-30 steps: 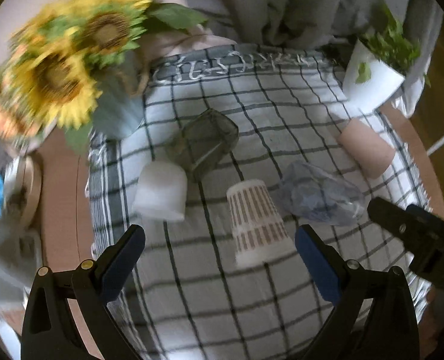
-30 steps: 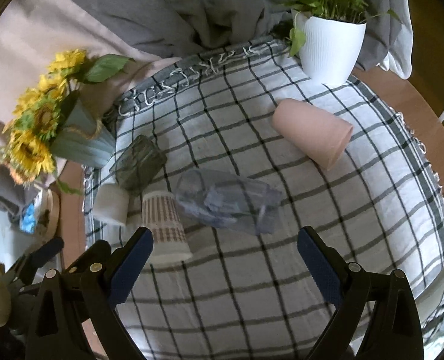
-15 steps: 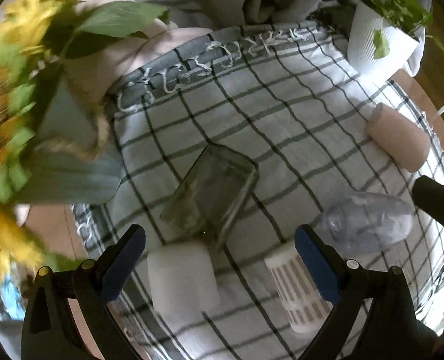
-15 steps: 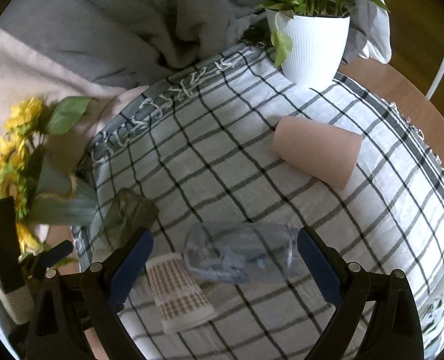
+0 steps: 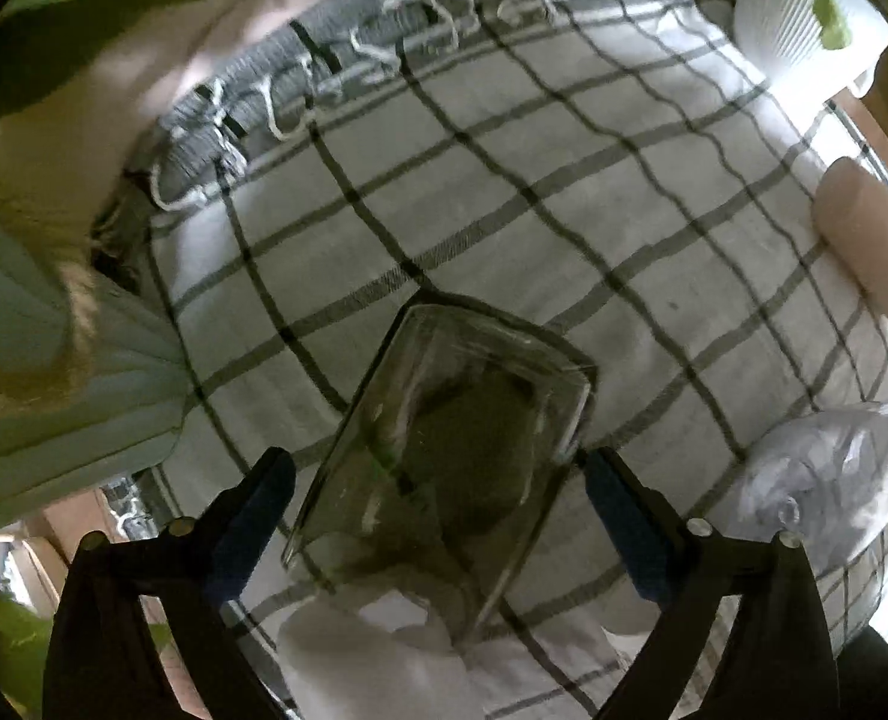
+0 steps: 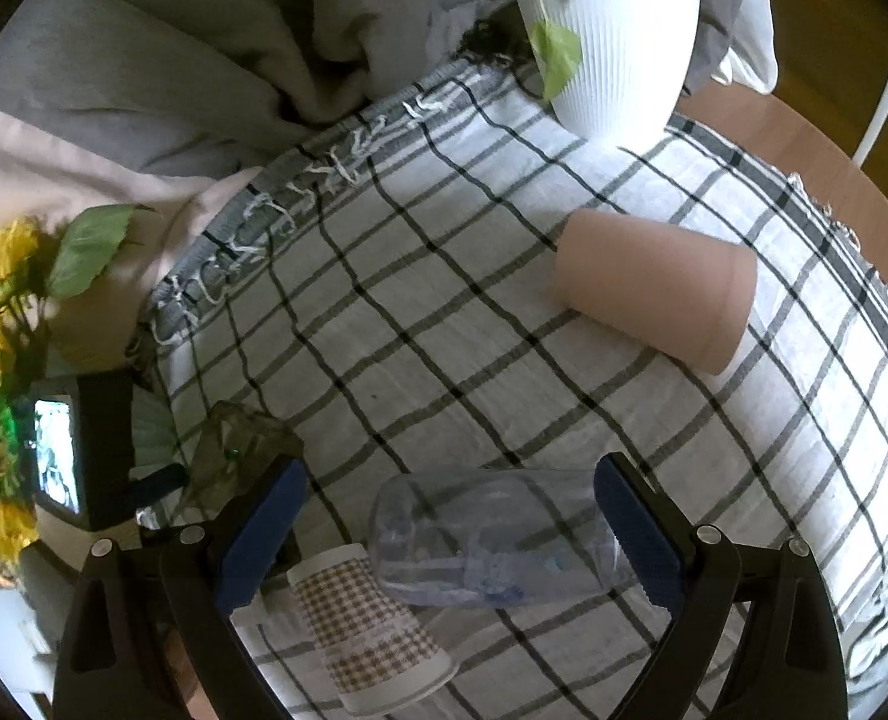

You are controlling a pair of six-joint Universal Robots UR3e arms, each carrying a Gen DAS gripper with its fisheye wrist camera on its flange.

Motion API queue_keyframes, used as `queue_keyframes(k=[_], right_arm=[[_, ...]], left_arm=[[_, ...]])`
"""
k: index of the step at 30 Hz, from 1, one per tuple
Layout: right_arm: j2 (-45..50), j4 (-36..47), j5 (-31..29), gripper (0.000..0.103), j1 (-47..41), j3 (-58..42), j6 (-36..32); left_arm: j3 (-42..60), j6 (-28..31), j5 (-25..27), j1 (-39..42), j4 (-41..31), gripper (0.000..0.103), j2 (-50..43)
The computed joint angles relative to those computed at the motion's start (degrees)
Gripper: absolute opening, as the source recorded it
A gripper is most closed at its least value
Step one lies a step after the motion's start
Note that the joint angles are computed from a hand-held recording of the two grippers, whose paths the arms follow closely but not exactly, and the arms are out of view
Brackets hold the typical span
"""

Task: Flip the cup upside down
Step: 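Close the left tool on the grey cup and lift it, then carry the grey cup with the left tool, turning it, and lower it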

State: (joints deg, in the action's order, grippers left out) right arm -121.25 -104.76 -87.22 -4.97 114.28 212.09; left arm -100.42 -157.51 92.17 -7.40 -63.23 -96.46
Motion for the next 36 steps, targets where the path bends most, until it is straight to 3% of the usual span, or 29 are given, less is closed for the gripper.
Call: queue_keyframes(k=[3,7,15,22,36], right_arm=[[0.65,-0.35,-0.25,0.097,-0.29,0.46,0.95],[1.75,-1.03,-0.29,0.097,-0.47,0.70,1.76],[3.74,-2.76,0.42,0.097,-0.24,0.55,2.61],[4.49,-3.63,-0.65,0.097,0.18,0.98,1.17],[2.57,-4.13,-2.39,0.097,-0.68,1.65,-0.50]], left_arm=[[0.98,0.56,-0.25,0.21,-0.03,0.097,-2.23],[2.53,1.43,0.30,0.16,-0.53,0.087,-5.02],[4.26,1.74,-3.50,3.71,-1.26,0.082,-8.03],[1.66,0.36,-3.29,3.35,1.94,0.072,-5.23],[1.22,-3.17,-5.46,3.93,4.55,0.068,-3.03]])
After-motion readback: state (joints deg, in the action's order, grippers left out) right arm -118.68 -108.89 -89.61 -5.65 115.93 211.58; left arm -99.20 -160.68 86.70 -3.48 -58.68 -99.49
